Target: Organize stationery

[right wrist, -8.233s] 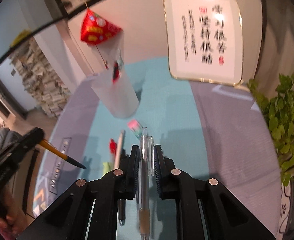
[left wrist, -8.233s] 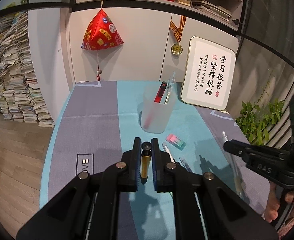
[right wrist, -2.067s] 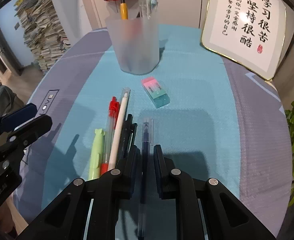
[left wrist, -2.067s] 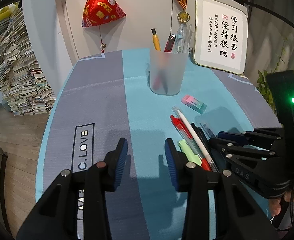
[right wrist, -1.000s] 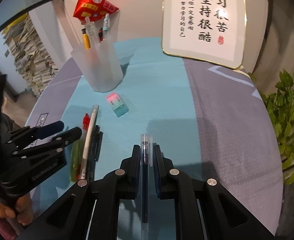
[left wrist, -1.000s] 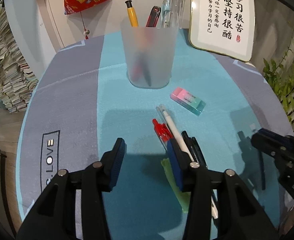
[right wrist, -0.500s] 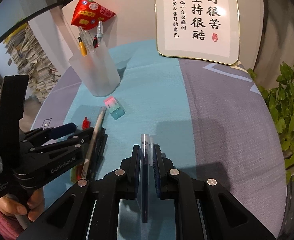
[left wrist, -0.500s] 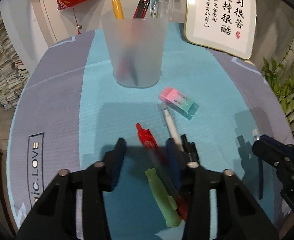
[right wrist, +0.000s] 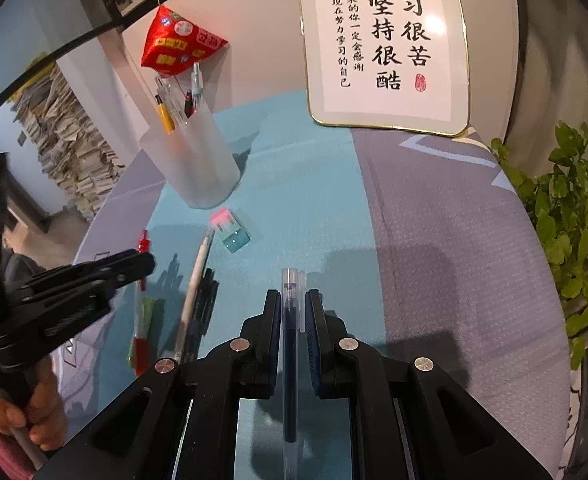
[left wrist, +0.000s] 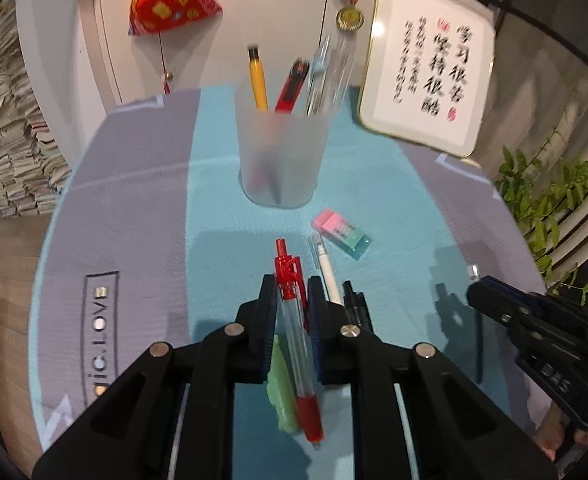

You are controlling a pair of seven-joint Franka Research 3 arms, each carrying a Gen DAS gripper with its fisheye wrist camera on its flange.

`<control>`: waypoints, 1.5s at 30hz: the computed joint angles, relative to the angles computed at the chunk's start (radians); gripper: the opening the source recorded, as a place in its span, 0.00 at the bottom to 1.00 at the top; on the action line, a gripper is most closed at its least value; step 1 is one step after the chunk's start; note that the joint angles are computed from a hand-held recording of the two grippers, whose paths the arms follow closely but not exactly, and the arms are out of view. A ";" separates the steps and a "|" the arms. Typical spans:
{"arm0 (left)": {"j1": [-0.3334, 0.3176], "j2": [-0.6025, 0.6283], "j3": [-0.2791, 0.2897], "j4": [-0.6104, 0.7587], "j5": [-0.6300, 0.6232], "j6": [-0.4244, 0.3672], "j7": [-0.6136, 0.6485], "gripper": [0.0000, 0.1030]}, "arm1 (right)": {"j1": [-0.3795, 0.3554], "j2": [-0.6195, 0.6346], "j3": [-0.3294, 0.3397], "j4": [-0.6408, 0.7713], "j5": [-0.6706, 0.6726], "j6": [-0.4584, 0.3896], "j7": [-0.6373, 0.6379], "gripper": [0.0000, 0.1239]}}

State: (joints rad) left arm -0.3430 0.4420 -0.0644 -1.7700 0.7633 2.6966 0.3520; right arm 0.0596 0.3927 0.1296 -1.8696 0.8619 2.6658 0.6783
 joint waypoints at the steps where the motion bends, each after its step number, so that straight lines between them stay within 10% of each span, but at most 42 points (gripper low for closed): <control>1: -0.007 -0.016 0.008 -0.016 0.016 0.009 -0.018 0.13 | -0.003 -0.006 0.004 -0.004 0.008 0.001 -0.007 0.11; 20: 0.027 -0.199 -0.028 -0.165 0.414 0.038 -0.363 0.11 | 0.023 -0.122 -0.002 -0.079 0.210 0.009 -0.177 0.11; 25: 0.078 -0.166 -0.047 -0.166 0.281 0.066 -0.284 0.12 | 0.039 -0.129 -0.015 -0.091 0.203 0.015 -0.172 0.11; 29: 0.125 -0.097 -0.060 -0.138 0.047 0.115 -0.162 0.36 | 0.045 -0.120 -0.022 -0.088 0.176 0.018 -0.143 0.11; 45: 0.120 0.196 -0.037 0.231 -0.368 -0.061 0.103 0.34 | 0.021 -0.063 -0.020 -0.033 0.123 0.005 -0.087 0.10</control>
